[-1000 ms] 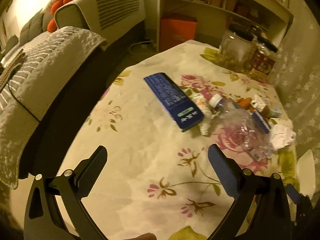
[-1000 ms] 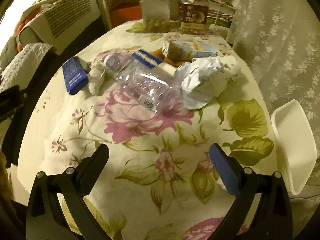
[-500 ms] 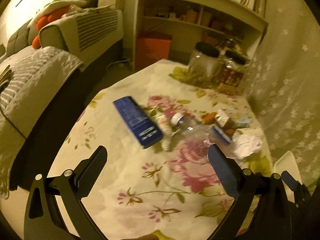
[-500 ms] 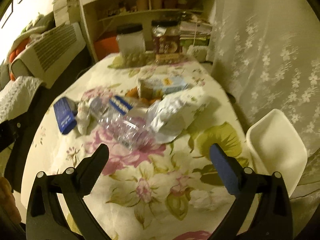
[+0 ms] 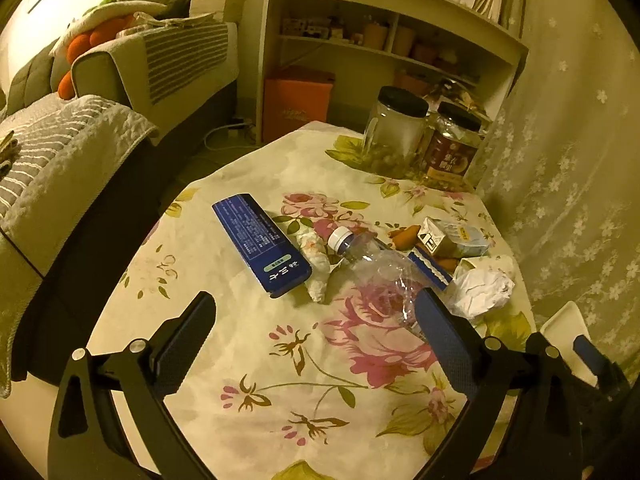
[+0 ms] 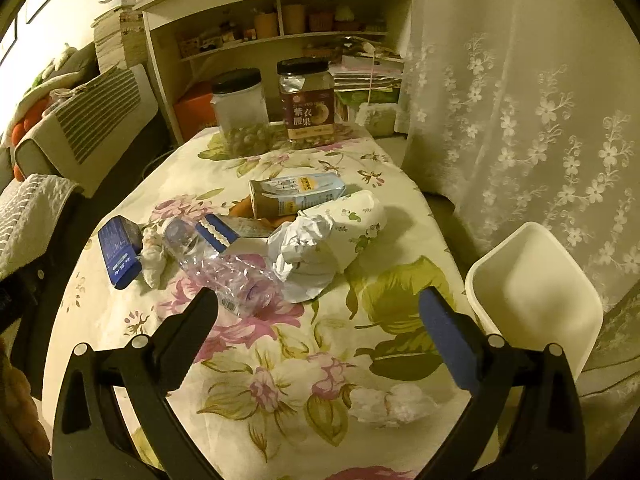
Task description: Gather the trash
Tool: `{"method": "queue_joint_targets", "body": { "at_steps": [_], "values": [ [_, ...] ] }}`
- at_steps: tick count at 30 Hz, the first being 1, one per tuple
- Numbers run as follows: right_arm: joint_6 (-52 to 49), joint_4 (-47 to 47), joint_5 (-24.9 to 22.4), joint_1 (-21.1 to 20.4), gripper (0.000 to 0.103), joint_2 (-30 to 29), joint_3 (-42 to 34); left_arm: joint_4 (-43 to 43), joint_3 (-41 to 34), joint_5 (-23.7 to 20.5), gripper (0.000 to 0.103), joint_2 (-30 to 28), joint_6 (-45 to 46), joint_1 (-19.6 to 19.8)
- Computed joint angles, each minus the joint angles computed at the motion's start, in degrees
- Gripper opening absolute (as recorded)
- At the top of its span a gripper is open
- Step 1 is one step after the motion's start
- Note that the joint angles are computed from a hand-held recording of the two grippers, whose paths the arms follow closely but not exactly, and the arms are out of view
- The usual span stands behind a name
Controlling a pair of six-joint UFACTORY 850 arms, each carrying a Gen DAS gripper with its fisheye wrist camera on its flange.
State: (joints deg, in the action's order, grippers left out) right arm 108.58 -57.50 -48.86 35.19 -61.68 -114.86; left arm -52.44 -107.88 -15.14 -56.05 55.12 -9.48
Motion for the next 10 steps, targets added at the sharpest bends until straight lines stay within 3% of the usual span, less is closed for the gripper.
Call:
{"method": "queue_joint_targets", "body": {
  "at_steps": [4, 7, 10],
  "values": [
    [0.12, -0.51, -0.83, 0.14, 0.096, -0.17, -0.43, -6.99, 2.04, 2.56, 0.097, 1.2, 8.08, -0.3],
    [1.08, -1.51, -1.5, 0.32, 0.096, -0.09, -0.51, -7.2, 2.87, 4.19, 0.097, 1.74, 10.2, -0.81],
    [1.38, -2.88, -3.06, 0.67, 0.096, -0.52, -1.59, -15.17, 4.98, 7.49, 0.097, 2.8, 20.12, -1.43]
  ]
}}
